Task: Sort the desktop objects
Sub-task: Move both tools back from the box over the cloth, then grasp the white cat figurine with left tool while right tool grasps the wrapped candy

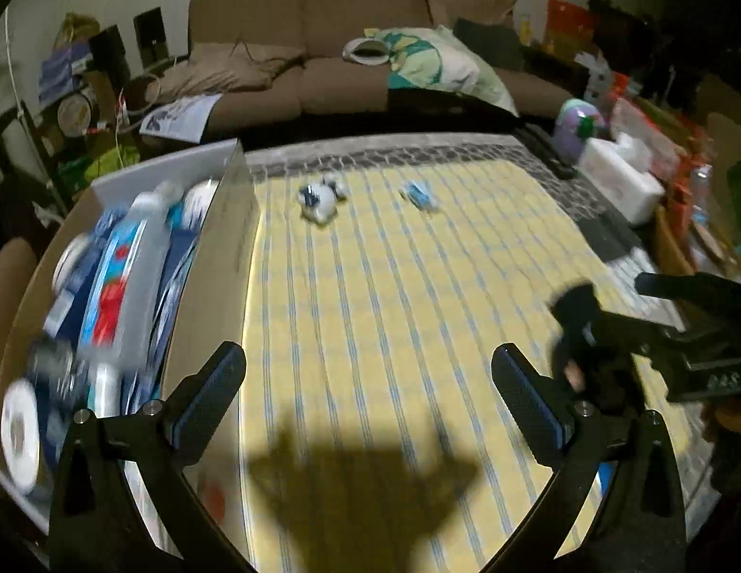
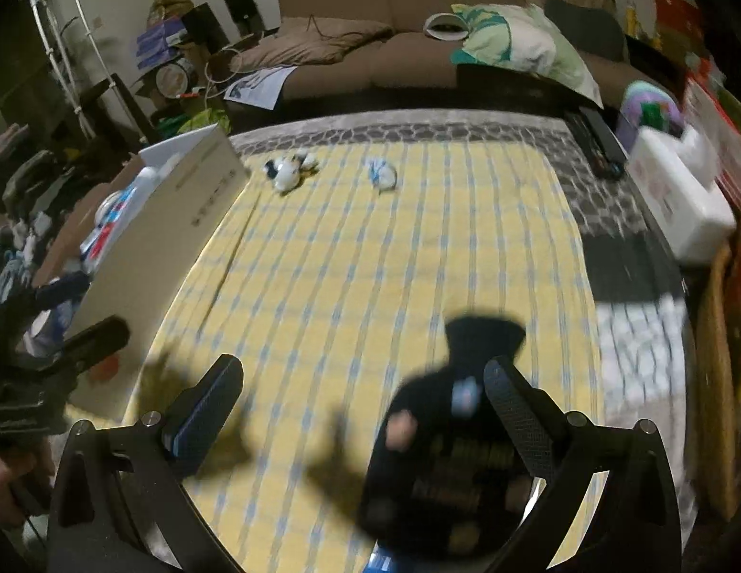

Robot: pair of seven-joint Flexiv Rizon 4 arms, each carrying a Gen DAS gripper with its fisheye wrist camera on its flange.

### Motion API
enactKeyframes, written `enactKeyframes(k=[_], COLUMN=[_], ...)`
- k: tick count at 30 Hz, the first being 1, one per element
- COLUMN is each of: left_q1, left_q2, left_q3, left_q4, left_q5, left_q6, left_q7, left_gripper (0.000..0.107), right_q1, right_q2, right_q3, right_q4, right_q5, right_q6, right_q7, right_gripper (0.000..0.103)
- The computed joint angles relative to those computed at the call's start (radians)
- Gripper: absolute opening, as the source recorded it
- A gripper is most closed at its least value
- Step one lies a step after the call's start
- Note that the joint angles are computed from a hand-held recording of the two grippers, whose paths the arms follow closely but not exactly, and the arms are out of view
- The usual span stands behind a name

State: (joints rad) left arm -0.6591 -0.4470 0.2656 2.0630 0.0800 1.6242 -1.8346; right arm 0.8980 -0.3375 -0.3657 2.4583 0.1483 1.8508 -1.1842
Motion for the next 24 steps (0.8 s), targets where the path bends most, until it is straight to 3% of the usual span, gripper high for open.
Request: enactKeyframes(k=[4, 8, 10, 13, 17, 20, 24], left_q1=[0.036, 0.065, 0.082, 0.093, 0.116, 0.126, 0.135], left_q2=[-0.158, -0.288, -0.351, -0.431, -0.512, -0.562, -0.615], left_q3=[-0.005, 0.003, 0.004, 0.020, 0.017, 0.020, 0.020], left_q4=[-0.201, -0.381, -0.475, -0.597, -0.728, -0.816, -0.902], left_q5=[-0.025, -0.035, -0.043, -0.033, -0.001, 0.030, 0.077], left_q6=[-0.068, -0.129, -0.171, -0.228, -0.287, -0.343, -0.395], left_q7=[0.025, 0.033, 0.031, 0.013, 0.007, -0.002, -0.017], left_gripper=[0.103, 0.103, 0.103, 0.103, 0.103, 0.103, 0.103], right_q1=[-0.230, -0.398, -0.479, -0.534, -0.656, -0.672, -0.745], right_q2=[-0.111, -0.224, -0.287, -0.373, -0.480, -0.533, -0.596], right_q3=[0.146, 0.251, 0.307, 0.335, 0.456, 0.471, 0.569], right_q4=[-0.166, -0.332, -0.428, -0.557, -0.717, -0.792, -0.880], right_q5=[-0.092, -0.176, -0.227, -0.284, -0.348, -0.374, -0.382], right_q6=[-0.015, -0.061, -0.094, -0.144, -0.210, -0.262, -0.328], right_q7=[-0.004, 0.020, 0.030, 0.046, 0.037, 0.030, -0.020], right_gripper=[0.103, 0.101, 0.092, 0.082, 0.082, 0.079, 0.065])
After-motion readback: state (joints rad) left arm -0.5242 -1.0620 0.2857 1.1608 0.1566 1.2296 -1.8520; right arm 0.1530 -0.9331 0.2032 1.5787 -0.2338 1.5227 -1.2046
